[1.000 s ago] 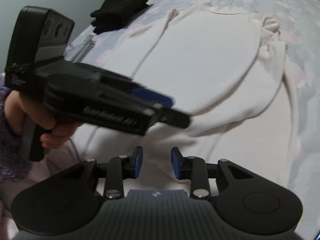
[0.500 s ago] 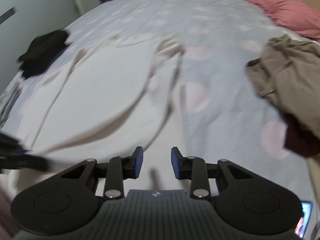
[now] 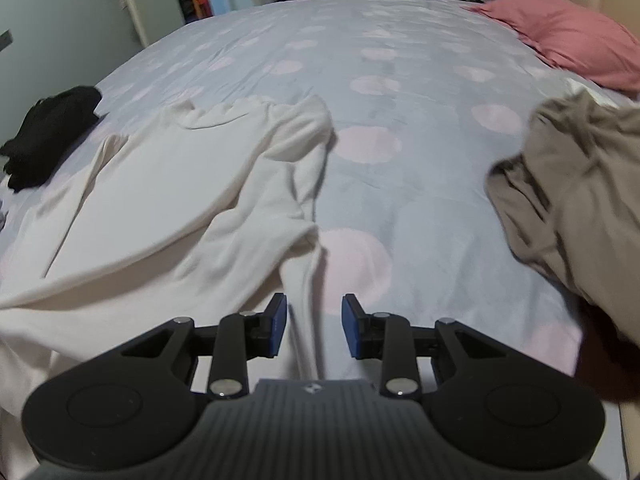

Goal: Fold clothes

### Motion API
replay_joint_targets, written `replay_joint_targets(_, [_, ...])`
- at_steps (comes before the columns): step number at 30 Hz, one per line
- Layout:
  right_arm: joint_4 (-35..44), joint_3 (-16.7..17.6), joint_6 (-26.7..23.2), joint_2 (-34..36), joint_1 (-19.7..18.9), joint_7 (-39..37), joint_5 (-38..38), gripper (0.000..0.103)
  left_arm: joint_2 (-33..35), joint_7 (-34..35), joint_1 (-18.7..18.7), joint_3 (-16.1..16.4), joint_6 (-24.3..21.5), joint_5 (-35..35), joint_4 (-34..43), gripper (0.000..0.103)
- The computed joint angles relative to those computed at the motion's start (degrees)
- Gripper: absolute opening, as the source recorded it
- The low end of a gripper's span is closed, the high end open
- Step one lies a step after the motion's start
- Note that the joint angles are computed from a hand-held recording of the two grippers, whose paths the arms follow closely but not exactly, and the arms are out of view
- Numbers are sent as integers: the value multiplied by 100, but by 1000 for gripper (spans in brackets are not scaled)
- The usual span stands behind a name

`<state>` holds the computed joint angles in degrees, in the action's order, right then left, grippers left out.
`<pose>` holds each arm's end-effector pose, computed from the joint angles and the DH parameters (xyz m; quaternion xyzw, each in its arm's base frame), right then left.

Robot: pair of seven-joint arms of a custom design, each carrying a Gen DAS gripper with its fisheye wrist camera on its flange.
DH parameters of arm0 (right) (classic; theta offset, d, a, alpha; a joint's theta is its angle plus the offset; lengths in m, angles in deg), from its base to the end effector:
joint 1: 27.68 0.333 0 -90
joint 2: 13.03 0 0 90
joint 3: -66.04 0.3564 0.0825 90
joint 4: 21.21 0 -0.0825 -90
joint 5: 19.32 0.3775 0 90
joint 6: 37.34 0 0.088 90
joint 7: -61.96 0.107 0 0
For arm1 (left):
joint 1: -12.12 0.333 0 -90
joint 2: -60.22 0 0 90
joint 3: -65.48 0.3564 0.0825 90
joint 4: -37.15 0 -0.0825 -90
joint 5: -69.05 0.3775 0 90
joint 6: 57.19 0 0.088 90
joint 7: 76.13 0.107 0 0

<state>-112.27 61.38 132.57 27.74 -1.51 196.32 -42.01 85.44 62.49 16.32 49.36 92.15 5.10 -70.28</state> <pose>0.6946 0.3176 0.3248 -0.6675 0.6634 -0.1810 0.2856 0.6596 -0.1005 0.3471 0.6187 -0.6765 0.3927 0.0740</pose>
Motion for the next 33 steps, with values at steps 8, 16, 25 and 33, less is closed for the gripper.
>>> replay_joint_targets(8, [904, 112, -368, 540, -62, -450, 76, 34, -42, 117, 208, 48, 108, -458, -66, 5])
replay_joint_targets(16, [1608, -59, -710, 924, 86, -762, -156, 24, 46, 90, 223, 59, 156, -495, 66, 5])
replay_joint_targets(25, [781, -805, -364, 475, 374, 788, -407, 7, 92, 741, 432, -69, -254, -1320, 201, 5])
replay_joint_targets(33, [676, -379, -353, 507, -79, 1148, -51, 7, 583, 99, 416, -20, -2595, -382, 788, 5])
